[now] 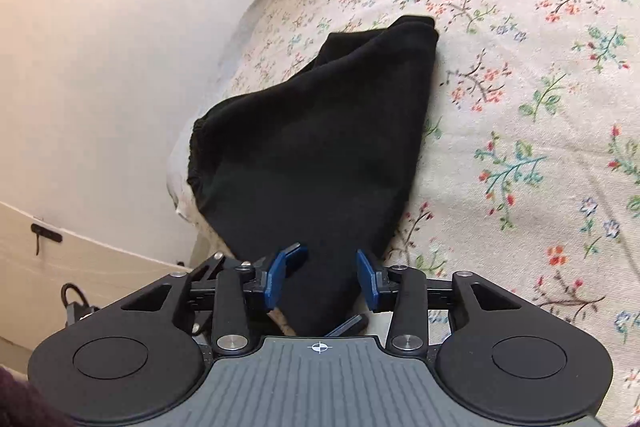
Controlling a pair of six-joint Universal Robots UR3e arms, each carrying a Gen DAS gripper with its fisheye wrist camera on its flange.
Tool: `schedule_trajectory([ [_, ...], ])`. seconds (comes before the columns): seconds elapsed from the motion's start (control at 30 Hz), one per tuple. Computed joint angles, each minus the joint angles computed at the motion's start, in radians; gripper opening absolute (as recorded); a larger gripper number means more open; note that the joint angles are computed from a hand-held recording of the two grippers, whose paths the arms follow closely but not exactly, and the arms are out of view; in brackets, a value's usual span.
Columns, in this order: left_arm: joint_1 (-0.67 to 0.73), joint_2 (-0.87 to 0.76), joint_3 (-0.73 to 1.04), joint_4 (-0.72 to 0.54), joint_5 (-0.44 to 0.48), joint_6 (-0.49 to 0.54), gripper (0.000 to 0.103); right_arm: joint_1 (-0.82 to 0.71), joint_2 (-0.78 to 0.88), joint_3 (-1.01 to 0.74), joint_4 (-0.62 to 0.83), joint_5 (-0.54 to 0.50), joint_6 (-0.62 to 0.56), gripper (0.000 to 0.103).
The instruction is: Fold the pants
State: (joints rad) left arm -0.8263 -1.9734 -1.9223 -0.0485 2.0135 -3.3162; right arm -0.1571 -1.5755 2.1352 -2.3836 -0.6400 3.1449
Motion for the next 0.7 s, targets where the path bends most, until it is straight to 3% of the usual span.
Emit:
schedule_trajectory([
  [0.13, -0.051, -0.042, 0.001, 0.054, 0.089, -0.100, 0.067, 0.056, 0.152, -0.089, -0.198, -0.133, 0.126, 0.046],
  [0.2, -0.075, -0.057, 0.014, 0.051, 0.133, -0.162, 0.063, 0.065, 0.239, -0.129, -0.272, -0.140, 0.164, 0.045],
  [0.27, -0.097, -0.081, 0.051, 0.024, 0.177, -0.201, 0.062, 0.074, 0.335, -0.168, -0.384, -0.143, 0.217, 0.037],
  [0.4, -0.140, -0.115, 0.128, -0.080, 0.258, -0.213, 0.062, 0.079, 0.510, -0.255, -0.590, -0.129, 0.325, 0.031],
  [0.5, -0.147, -0.125, 0.191, -0.182, 0.286, -0.226, 0.063, 0.074, 0.584, -0.326, -0.624, -0.101, 0.400, 0.031],
  [0.6, -0.147, -0.120, 0.241, -0.291, 0.293, -0.283, 0.062, 0.079, 0.592, -0.360, -0.597, -0.098, 0.393, 0.031],
  [0.7, -0.182, -0.135, 0.327, -0.442, 0.338, -0.333, 0.052, 0.091, 0.596, -0.383, -0.581, -0.114, 0.381, 0.031],
])
